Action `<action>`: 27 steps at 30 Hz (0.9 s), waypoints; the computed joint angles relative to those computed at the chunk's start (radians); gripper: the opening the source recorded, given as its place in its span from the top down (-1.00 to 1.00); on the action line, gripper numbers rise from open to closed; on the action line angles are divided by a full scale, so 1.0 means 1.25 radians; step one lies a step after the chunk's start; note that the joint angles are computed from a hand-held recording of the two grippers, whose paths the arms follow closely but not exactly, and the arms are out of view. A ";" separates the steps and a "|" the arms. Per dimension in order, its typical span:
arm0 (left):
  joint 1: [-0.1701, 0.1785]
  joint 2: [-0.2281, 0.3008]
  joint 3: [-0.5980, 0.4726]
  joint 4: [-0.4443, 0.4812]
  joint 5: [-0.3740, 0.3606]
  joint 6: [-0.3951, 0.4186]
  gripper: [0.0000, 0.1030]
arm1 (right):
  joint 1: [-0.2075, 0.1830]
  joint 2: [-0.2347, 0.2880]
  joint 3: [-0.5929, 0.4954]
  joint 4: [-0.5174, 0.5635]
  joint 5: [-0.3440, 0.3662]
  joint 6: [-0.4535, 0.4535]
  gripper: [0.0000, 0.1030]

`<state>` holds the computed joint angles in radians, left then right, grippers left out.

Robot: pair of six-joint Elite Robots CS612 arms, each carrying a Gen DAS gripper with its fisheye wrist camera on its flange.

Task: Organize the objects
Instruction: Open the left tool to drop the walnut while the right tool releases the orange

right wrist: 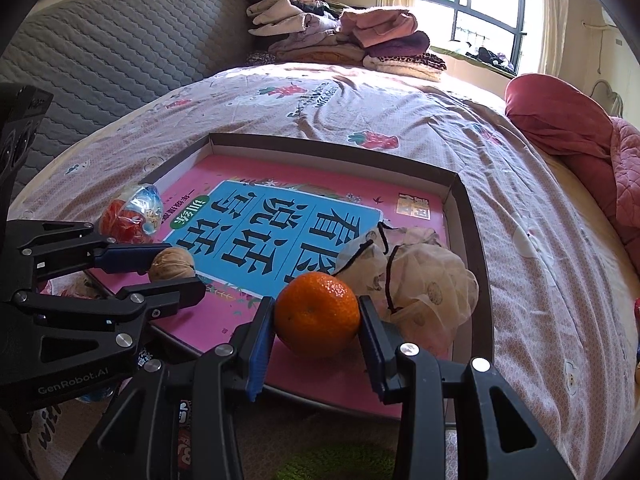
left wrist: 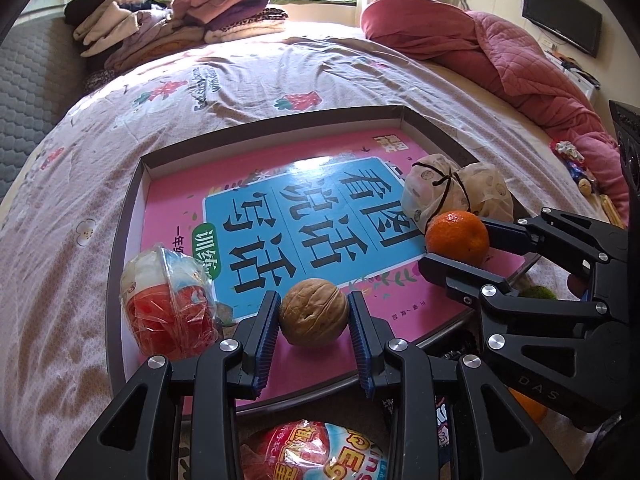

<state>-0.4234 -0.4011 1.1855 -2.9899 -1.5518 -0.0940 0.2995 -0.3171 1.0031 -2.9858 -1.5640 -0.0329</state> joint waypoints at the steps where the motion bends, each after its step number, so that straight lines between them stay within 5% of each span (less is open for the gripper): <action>1: 0.000 0.000 0.000 0.000 0.000 0.000 0.32 | 0.000 0.000 0.000 0.000 0.000 0.002 0.21; 19: -0.002 -0.004 0.004 0.002 0.010 -0.003 0.27 | -0.001 -0.007 0.007 0.005 -0.004 0.007 0.21; 27: -0.006 -0.011 0.016 -0.025 0.029 0.006 0.10 | 0.001 -0.012 0.013 -0.013 -0.017 0.007 0.21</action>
<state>-0.4312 -0.4148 1.2059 -3.0208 -1.5152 -0.0864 0.3009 -0.3317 1.0198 -3.0018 -1.5855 -0.0246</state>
